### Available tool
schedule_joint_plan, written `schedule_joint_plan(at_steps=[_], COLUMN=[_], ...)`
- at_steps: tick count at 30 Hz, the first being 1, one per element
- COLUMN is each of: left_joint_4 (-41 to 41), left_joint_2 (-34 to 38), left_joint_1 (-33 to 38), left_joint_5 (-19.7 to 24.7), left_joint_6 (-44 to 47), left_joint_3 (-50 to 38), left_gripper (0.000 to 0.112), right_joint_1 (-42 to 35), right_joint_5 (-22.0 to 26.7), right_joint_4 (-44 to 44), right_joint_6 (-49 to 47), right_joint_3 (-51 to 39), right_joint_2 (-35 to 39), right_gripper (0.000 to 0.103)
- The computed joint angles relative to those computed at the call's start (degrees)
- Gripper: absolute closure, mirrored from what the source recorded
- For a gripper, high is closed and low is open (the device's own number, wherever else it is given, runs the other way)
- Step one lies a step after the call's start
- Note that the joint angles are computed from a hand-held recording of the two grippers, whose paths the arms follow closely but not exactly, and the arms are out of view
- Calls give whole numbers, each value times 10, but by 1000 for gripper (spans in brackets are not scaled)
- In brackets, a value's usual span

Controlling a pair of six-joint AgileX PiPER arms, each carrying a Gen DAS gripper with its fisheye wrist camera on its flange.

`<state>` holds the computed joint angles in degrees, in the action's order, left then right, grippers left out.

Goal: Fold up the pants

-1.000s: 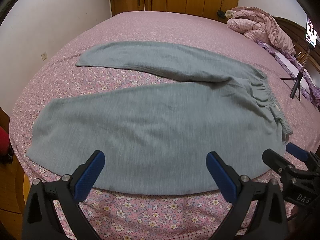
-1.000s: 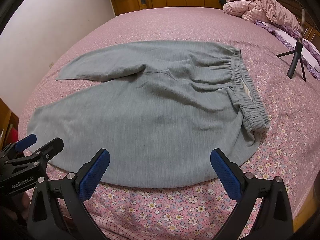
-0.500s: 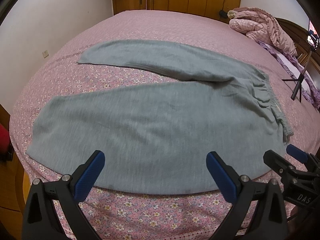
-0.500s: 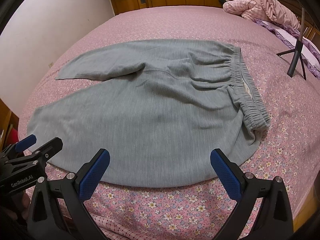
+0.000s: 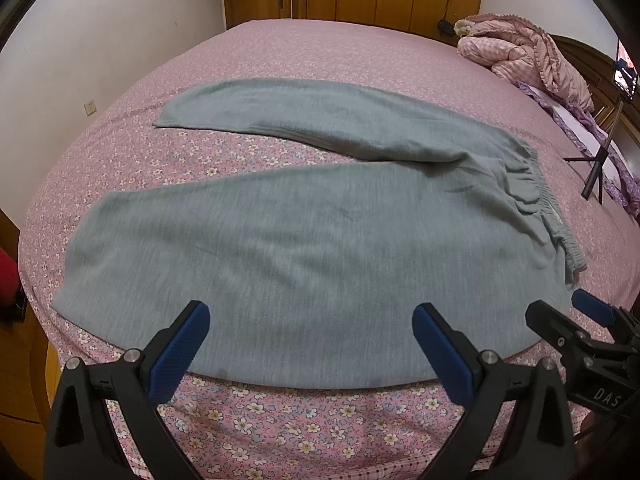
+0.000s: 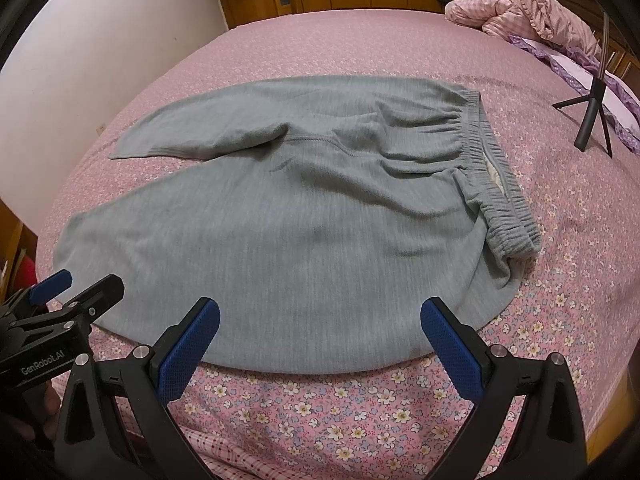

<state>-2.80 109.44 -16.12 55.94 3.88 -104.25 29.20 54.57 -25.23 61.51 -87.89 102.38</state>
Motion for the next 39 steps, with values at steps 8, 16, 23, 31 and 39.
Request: schedule_joint_plan(at_steps=[8, 16, 23, 31, 39], left_joint_4=[-1, -5, -7, -8, 4], left_joint_2=[5, 12, 23, 60, 96], left_joint_1=[2, 7, 7, 12, 7], left_joint_5=[6, 12, 22, 55, 81], left_joint_6=[-4, 0, 0, 0, 14], left_joint_3=[-6, -15, -27, -80, -134], left_gripper=[9, 9, 9, 9, 9], right_joint_1=[0, -3, -13, -29, -48], right_joint_5=[1, 1, -11, -16, -9], right_joint_4=[3, 8, 26, 41, 57], right_joint_6=[-1, -5, -13, -43, -89], right_joint_3=[0, -2, 5, 2, -16], right_joint_2=[1, 3, 4, 12, 26], right_gripper=[0, 0, 0, 0, 0])
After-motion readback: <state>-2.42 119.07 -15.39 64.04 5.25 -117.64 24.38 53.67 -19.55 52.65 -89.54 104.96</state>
